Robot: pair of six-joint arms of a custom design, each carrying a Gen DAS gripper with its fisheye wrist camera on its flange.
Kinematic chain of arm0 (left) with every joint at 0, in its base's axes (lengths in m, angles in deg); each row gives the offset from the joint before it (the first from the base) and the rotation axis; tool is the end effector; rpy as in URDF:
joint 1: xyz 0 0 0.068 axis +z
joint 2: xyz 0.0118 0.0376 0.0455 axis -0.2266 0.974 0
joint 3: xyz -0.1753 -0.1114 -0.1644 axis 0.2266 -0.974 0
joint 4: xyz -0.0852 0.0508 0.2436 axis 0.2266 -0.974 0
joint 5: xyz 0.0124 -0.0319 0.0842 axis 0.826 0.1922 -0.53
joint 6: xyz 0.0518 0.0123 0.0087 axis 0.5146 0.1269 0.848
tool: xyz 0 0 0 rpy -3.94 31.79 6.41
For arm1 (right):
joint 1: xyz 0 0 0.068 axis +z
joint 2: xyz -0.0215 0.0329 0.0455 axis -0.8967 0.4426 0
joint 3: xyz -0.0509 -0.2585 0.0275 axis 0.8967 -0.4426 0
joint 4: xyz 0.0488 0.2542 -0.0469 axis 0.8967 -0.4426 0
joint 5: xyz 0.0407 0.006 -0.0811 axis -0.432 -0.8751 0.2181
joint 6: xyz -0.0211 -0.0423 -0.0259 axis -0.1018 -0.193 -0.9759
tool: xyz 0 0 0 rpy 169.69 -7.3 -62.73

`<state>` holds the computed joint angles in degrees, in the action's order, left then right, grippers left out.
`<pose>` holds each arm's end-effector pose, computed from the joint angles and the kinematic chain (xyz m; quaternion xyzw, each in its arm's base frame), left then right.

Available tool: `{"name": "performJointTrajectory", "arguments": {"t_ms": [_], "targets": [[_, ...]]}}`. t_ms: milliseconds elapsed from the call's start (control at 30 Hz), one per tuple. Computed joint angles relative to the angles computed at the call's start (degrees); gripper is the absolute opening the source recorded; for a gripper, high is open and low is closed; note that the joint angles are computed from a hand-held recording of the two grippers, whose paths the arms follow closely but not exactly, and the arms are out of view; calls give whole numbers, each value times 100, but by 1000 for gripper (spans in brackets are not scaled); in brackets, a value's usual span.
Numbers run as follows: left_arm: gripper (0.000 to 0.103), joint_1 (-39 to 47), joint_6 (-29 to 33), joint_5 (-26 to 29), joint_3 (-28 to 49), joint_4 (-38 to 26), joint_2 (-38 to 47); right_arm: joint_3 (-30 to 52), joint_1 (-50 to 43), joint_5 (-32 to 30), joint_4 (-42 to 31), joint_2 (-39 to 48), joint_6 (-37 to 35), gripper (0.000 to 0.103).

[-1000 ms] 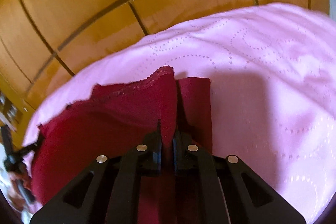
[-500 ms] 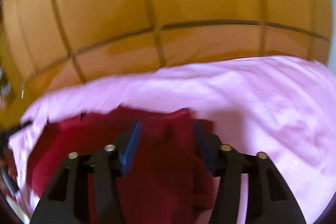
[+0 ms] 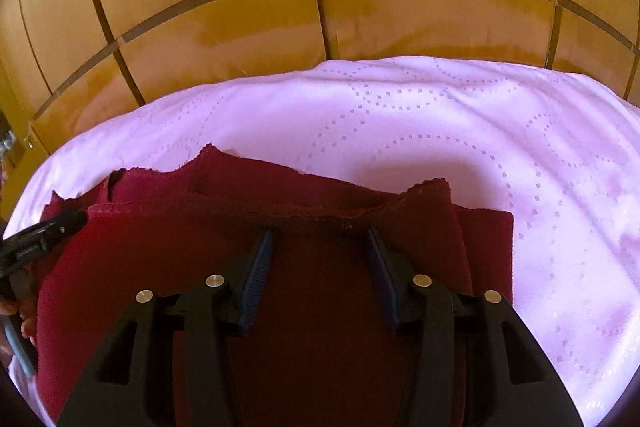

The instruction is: Fold small clothes

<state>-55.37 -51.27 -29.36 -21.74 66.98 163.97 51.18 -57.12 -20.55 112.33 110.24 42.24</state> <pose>0.2051 -0.1625 -0.0154 -0.1838 0.9192 -0.0249 0.3474 0.2884 0.0462 0.0231 -0.2009 0.9022 0.1577 0.3475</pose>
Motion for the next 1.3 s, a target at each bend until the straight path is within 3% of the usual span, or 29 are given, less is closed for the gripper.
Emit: {"name": "performJointTrajectory", "arguments": {"t_ms": [100,200,267,333,467,567,633,700,767,833,967,1000,1067,1133,1233,1300], "targets": [[61,-59,4,-54,145,-163,60,13,-24,-56,33,8,29,46],[67,-62,50,-20,-59,199,33,-67,-46,-114,157,-17,11,48],[74,-238,-22,-56,-263,198,-226,-221,-145,-256,88,-235,-44,58],[79,-805,-415,-485,-410,-320,-673,-661,-210,-221,44,-820,-95,65],[78,-2201,-1561,-1452,-472,-1323,-1110,-1779,-477,-552,25,-2064,-333,65],[73,-2929,-2367,-1746,-191,-2085,-966,-2358,-662,-653,-65,-2565,-637,65],[70,-3097,-2660,-1608,39,-2345,-619,-2474,-844,-775,-6,-2443,-765,65],[69,-2959,-2692,-1389,164,-2444,-375,-2439,-949,-495,403,-1834,-853,65],[69,-2765,-2459,-1268,-117,-1644,-232,-2233,-1337,-972,796,-1066,-943,64],[70,-2770,-2456,-1265,41,-1935,-206,-2227,-1464,-1155,1219,-686,-912,64],[71,-3069,-2877,-1413,300,-2830,-365,-2548,-1147,-703,1891,-709,-745,64],[74,-3206,-3036,-1443,285,-2952,-473,-2622,-1208,-742,1814,-876,-710,65],[79,-3538,-3360,-1581,206,-3020,-646,-2859,-1515,-1079,1546,-1329,-658,77],[95,-3947,-3920,-1827,230,-3270,-732,-3026,-1888,-1501,1201,-1717,-661,78],[100,-4533,-5079,-2343,469,-3908,-661,-3003,-2621,-2292,-211,-2430,-959,78],[100,-4734,-5350,-2511,511,-3937,-664,-2759,-3308,-2950,-1519,-2612,-1455,78]]}}
